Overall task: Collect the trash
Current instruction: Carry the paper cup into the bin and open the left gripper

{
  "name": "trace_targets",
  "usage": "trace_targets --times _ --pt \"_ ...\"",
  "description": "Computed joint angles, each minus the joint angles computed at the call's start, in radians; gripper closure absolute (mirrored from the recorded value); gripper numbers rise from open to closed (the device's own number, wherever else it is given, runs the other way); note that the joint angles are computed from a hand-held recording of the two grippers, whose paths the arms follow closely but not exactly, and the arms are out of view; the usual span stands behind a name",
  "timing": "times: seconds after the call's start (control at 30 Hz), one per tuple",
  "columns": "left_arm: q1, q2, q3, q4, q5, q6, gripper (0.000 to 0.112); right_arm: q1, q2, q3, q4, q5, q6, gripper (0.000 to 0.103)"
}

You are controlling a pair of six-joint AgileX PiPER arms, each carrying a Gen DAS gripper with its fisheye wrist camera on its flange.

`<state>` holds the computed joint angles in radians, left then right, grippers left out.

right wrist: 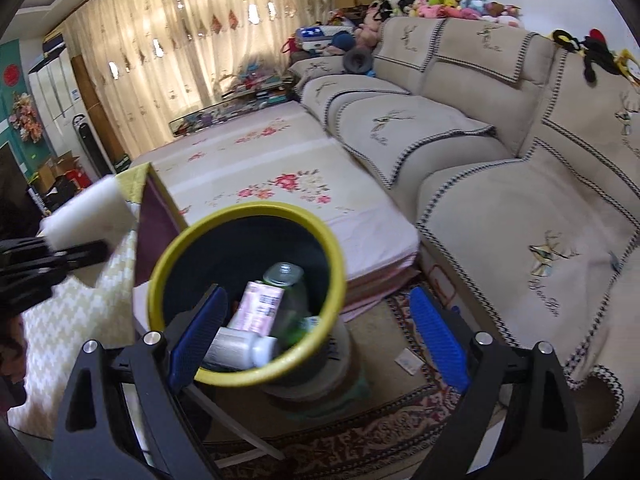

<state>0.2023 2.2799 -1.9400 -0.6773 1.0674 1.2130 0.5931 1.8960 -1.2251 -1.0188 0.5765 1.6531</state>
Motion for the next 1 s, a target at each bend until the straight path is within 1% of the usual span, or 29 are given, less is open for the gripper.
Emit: trace_targets --times 0.1,0.13,0.17,0.2,0.23,0.27,0.3,0.37,0.43,0.5,0.53,0.57,0.63,0.7,0.77,0.83,0.93,1.0 --pt "-0.098 0.048 -0.058 0.066 -0.006 -0.111 0.105 -0.004 -0.019 0.031 -0.001 -0.004 0.003 0.015" --pt "-0.119 0.063 -0.083 0.095 0.002 -0.159 0.099 -0.002 -0.022 0.034 -0.001 -0.002 -0.001 0.015" --pt "-0.125 0.086 -0.122 0.112 0.022 -0.196 0.09 -0.001 -0.024 0.035 0.001 -0.001 -0.006 0.015" --pt "-0.124 0.086 -0.121 0.12 0.036 -0.224 0.061 0.004 -0.024 0.033 0.004 0.002 -0.013 0.015" --pt "-0.108 0.068 -0.084 0.108 0.024 -0.216 0.039 0.008 -0.024 0.029 0.008 0.004 -0.021 0.015" --pt "-0.093 0.02 -0.007 0.082 -0.019 -0.194 0.034 0.014 -0.026 0.029 0.007 0.003 -0.024 0.015" --pt "-0.076 -0.03 0.066 0.059 -0.055 -0.159 0.034 0.021 -0.027 0.031 0.003 0.001 -0.02 0.015" --pt "-0.008 -0.121 0.185 0.006 -0.101 -0.085 0.031 0.043 -0.027 0.026 -0.003 0.0 -0.01 0.015" --pt "0.085 -0.235 0.326 -0.088 -0.143 0.023 0.018 0.076 -0.031 0.017 -0.012 -0.005 0.001 0.015" --pt "0.199 -0.339 0.446 -0.198 -0.173 0.153 0.014 0.119 -0.035 -0.004 -0.021 -0.001 -0.004 0.015" --pt "0.266 -0.394 0.504 -0.25 -0.183 0.21 0.014 0.138 -0.032 -0.018 -0.024 0.005 -0.011 0.015" --pt "0.35 -0.419 0.523 -0.295 -0.162 0.266 0.014 0.168 -0.027 -0.042 -0.026 0.018 -0.024 0.015" --pt "0.501 -0.496 0.612 -0.403 -0.154 0.37 0.014 0.224 -0.014 -0.091 -0.032 0.044 -0.044 0.015" --pt "0.635 -0.529 0.647 -0.46 -0.148 0.433 0.014 0.265 0.0 -0.137 -0.03 0.061 -0.068 0.013" --pt "0.741 -0.539 0.646 -0.46 -0.126 0.445 0.014 0.31 0.017 -0.19 -0.018 0.082 -0.108 0.013" --pt "0.864 -0.52 0.607 -0.437 -0.069 0.43 0.014 0.358 0.037 -0.243 -0.004 0.108 -0.148 0.012" --pt "1.009 -0.49 0.563 -0.458 -0.004 0.43 0.014 0.416 0.054 -0.29 -0.003 0.144 -0.166 0.012" --pt "1.09 -0.466 0.523 -0.466 0.047 0.429 0.014 0.458 0.062 -0.315 -0.015 0.188 -0.16 0.011"
